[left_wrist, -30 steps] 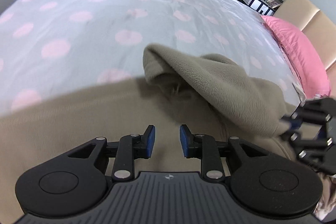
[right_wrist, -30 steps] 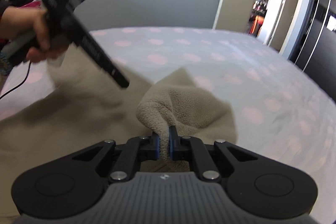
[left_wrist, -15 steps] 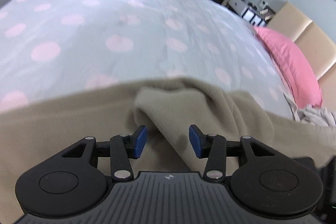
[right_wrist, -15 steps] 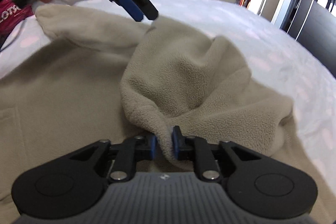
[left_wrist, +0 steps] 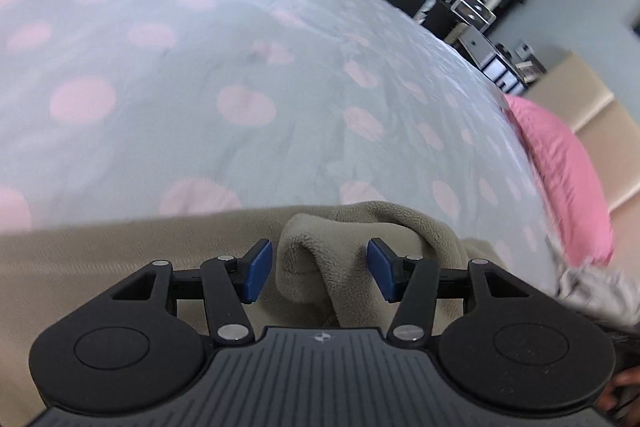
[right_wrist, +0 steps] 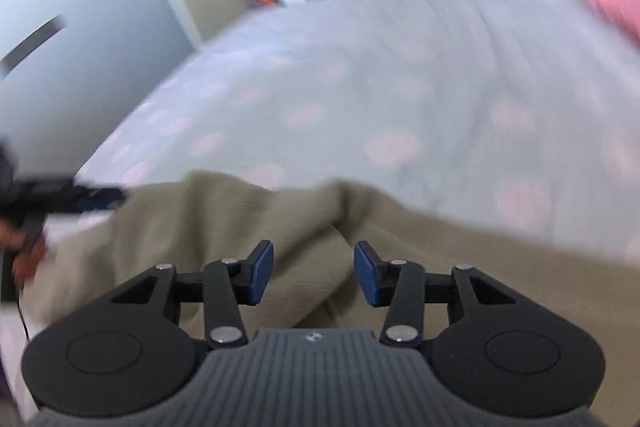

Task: Fold clothes

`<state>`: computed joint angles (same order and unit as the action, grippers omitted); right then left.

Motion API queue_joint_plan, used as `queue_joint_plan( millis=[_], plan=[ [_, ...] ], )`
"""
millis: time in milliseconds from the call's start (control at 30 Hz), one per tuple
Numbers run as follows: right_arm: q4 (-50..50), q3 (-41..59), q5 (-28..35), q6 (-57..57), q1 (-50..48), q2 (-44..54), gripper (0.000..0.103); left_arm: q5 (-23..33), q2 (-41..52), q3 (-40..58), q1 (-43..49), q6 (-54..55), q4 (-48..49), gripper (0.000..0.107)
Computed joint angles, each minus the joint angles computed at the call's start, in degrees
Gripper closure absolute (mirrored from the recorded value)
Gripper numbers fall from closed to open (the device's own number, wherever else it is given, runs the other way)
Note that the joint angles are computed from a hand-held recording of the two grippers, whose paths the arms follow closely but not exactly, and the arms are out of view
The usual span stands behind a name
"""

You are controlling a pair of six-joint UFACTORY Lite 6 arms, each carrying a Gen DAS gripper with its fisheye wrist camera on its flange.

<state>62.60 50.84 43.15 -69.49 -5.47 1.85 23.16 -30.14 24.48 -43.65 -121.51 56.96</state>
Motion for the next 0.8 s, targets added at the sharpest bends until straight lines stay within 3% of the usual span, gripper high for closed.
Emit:
queue_joint_plan(
  millis=[100,233,333,433,600,700,800],
  plan=[
    [1.1,4.5,2.5,8.6,0.0,9.4,0.055,-6.1,-2.3,-2.9,4.2,-4.0,1.1,0.059],
    [4.1,2.8,6.1,11.7,-2.9,12.9,0.054,-9.6,-3.8,-4.4,7.6,-4.8,-1.3,0.059],
    [5.2,-0.4,6.1,8.7,-4.9,10.1,0.055,-5.9,-6.1,-4.5,6.0,-1.7,-3.7,0.060],
    [4.8,-7.0,2.7,1.3,-5.0,0.2,0.054,1.0,-8.0,-3.4,2.1,5.6,-7.5,0.060],
    [-1.7,-14.9,3.4,-1.2,-2.4,-17.2,0.054,11.7,-9.6,-2.6,-6.2,15.4,-10.7,0.063],
    [-6.4,-18.2,0.9,1.0,6.4,-25.6,0.054,16.3,-7.3,-2.0,-11.6,16.6,-9.3,0.063],
    [-12.0,-21.4,-7.5,7.4,22.2,-31.2,0.052,18.5,-2.4,-0.8,-15.5,15.3,-3.9,0.061]
  ],
)
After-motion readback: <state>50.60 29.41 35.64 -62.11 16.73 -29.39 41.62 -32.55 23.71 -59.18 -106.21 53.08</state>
